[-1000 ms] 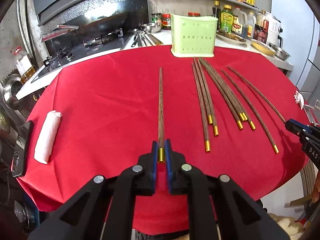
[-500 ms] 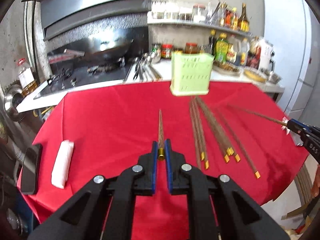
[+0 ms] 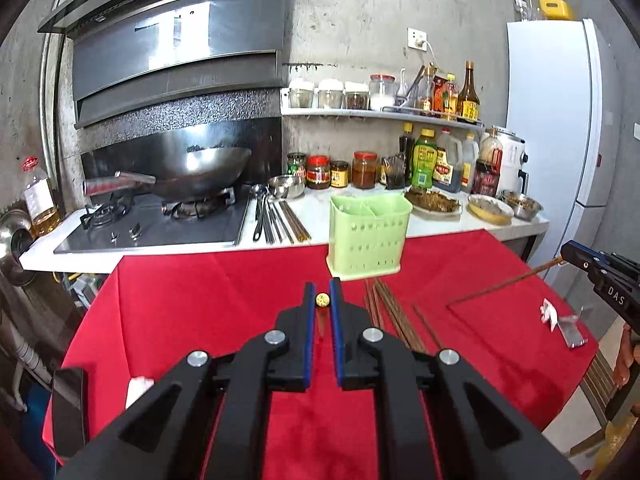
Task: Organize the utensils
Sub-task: 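Lift the left tool's chopstick upright toward the green holder while the right tool carries its own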
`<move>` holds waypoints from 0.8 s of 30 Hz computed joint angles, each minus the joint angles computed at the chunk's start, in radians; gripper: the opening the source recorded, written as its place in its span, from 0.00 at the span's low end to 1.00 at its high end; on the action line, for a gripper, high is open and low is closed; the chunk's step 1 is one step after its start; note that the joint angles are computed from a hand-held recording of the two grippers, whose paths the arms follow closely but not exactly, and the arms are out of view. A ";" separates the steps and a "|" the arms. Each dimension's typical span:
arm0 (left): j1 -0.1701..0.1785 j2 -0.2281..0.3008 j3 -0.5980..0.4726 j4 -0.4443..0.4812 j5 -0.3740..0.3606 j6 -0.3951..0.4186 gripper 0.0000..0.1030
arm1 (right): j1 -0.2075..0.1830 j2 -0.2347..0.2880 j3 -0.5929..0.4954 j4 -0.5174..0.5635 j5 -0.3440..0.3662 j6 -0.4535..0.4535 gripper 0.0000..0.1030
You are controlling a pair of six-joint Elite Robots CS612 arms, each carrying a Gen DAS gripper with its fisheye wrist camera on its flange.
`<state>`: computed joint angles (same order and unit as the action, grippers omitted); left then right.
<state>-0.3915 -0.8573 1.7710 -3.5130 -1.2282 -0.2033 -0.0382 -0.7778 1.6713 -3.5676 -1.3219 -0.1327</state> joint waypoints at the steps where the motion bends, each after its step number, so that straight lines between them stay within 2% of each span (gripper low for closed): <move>1: 0.005 0.001 -0.010 0.007 -0.009 0.002 0.07 | 0.001 0.002 -0.011 0.006 -0.004 0.002 0.07; 9: 0.036 0.035 -0.123 0.073 -0.024 0.002 0.07 | 0.012 0.038 -0.136 0.075 -0.039 -0.001 0.07; 20: 0.018 0.073 -0.144 -0.004 0.038 0.048 0.07 | 0.017 0.092 -0.198 0.085 -0.012 0.020 0.08; 24: 0.021 0.082 -0.153 0.013 0.055 0.042 0.08 | 0.021 0.106 -0.211 0.117 -0.004 0.009 0.07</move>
<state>-0.3705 -0.7754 1.6178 -3.5002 -1.1733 -0.1618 -0.0172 -0.6716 1.4605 -3.4511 -1.3256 -0.1237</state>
